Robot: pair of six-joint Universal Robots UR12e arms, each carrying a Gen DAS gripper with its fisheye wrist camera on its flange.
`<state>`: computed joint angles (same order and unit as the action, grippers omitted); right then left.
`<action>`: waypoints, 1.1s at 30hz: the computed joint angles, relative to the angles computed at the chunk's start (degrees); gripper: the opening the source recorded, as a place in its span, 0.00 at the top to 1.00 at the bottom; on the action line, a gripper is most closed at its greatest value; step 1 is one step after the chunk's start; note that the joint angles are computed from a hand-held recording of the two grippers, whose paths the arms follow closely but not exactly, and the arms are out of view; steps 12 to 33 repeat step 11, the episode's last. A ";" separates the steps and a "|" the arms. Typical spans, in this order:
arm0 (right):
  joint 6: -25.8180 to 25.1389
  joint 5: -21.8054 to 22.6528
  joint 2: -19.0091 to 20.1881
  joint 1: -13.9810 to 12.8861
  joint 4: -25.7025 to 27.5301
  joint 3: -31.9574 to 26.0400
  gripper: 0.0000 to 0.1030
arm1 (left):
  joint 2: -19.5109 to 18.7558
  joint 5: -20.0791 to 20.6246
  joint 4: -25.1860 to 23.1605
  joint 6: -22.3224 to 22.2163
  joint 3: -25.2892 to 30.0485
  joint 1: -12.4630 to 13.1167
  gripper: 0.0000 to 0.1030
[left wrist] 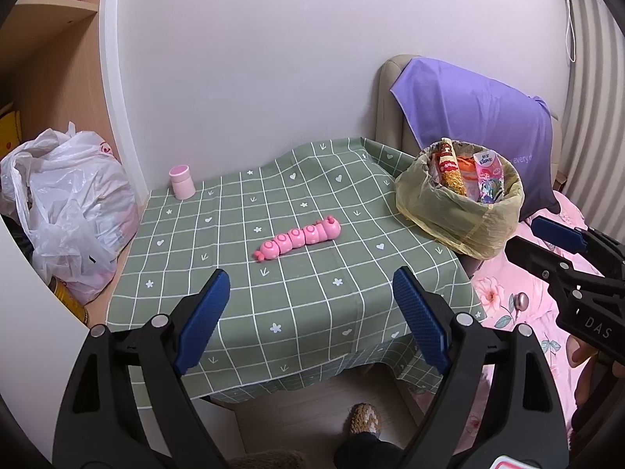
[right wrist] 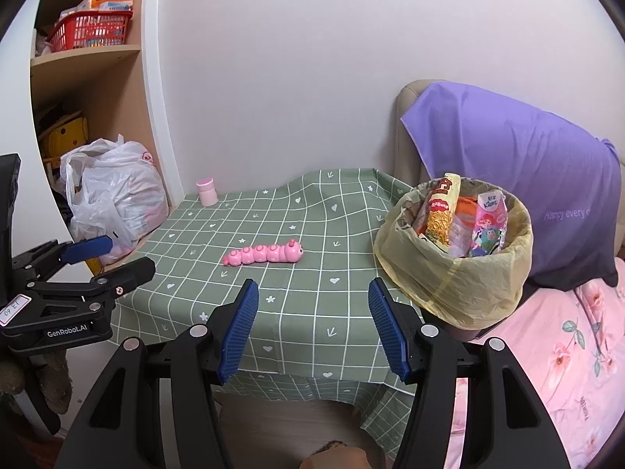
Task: Organize snacks
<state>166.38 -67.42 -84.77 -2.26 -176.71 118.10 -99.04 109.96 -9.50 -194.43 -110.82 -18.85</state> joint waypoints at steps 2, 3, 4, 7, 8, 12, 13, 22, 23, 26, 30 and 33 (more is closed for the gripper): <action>-1.32 0.15 1.01 0.27 0.55 -1.37 0.46 | -0.49 -0.76 -0.33 -0.33 0.56 0.47 0.21; -2.28 0.28 1.78 0.48 1.03 -2.34 0.46 | -0.81 -1.21 -0.82 -0.76 0.92 0.83 0.21; -3.43 0.49 2.68 0.66 1.61 -3.42 0.46 | -1.32 -1.84 -1.73 -1.70 1.48 1.40 0.21; -8.07 1.89 7.05 1.37 4.88 -8.56 0.46 | -3.88 -4.26 -5.23 -4.62 3.58 4.73 0.21; -10.45 3.59 9.38 1.62 8.41 -11.72 0.43 | -4.76 -4.36 -6.66 -5.41 4.30 5.78 0.21; -16.14 9.29 16.66 2.40 20.80 -21.93 0.41 | -8.82 -2.29 -12.33 -10.49 7.95 10.05 0.21; -16.14 9.29 16.66 2.40 20.80 -21.93 0.41 | -8.82 -2.29 -12.33 -10.49 7.95 10.05 0.21; -16.14 9.29 16.66 2.40 20.80 -21.93 0.41 | -8.82 -2.29 -12.33 -10.49 7.95 10.05 0.21; -16.14 9.29 16.66 2.40 20.80 -21.93 0.41 | -8.82 -2.29 -12.33 -10.49 7.95 10.05 0.21; -16.14 9.29 16.66 2.40 20.80 -21.93 0.41 | -8.82 -2.29 -12.33 -10.49 7.95 10.05 0.21; -16.14 9.29 16.66 2.40 20.80 -21.93 0.41 | -8.82 -2.29 -12.33 -10.49 7.95 10.05 0.21; -16.14 9.29 16.66 2.40 20.80 -21.93 0.41 | -8.82 -2.29 -12.33 -10.49 7.95 10.05 0.21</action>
